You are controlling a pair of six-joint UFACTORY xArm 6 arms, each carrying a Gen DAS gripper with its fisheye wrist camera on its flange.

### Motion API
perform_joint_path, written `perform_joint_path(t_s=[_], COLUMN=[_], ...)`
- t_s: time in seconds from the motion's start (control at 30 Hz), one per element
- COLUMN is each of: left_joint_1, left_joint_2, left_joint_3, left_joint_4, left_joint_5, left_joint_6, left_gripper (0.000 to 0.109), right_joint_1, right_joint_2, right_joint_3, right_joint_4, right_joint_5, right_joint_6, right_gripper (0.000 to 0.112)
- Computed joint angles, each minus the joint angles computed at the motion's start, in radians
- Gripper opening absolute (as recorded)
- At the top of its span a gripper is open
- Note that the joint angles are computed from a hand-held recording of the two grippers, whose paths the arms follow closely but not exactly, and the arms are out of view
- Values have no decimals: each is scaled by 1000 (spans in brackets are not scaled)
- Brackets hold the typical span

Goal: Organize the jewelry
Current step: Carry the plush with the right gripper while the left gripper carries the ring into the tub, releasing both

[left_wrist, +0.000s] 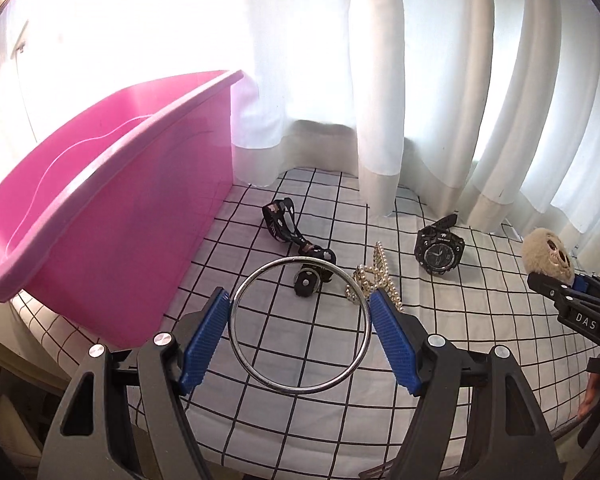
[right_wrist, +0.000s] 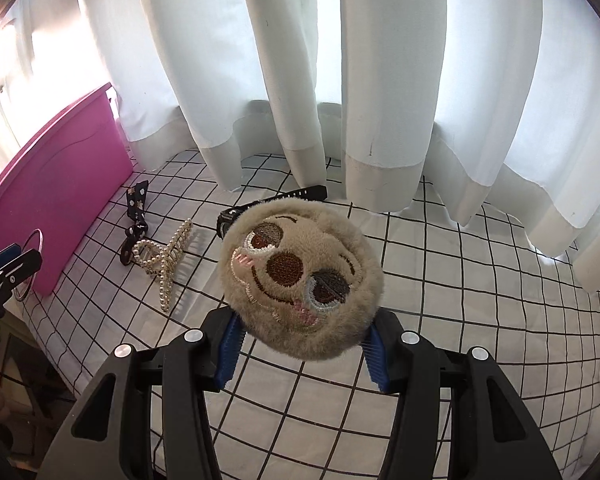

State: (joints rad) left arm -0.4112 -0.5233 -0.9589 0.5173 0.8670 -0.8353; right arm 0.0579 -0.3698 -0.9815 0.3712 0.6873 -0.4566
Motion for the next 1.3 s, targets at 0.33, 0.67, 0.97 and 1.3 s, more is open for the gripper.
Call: perform_joint_path(t_s=[0.33, 0.67, 0.97, 1.3], left_joint_1=[101, 316, 605, 739], left_joint_2=[-96, -213, -181, -37], left_joint_3=[-47, -62, -66, -114], left_joint_4=[-52, -138, -284, -353], left_joint_5=[-1, -3, -102, -126], left_joint_6=[135, 282, 494, 604], left_gripper=[70, 70, 70, 71], right_joint_1=[105, 294, 493, 634], right_joint_2=[-37, 60, 307, 693], right_joint_3=[-111, -290, -613, -1092], right_joint_4=[-11, -44, -86, -184], right_joint_5=[23, 10, 61, 281], right_joint_6=[80, 132, 136, 219], right_gripper=[50, 50, 50, 50])
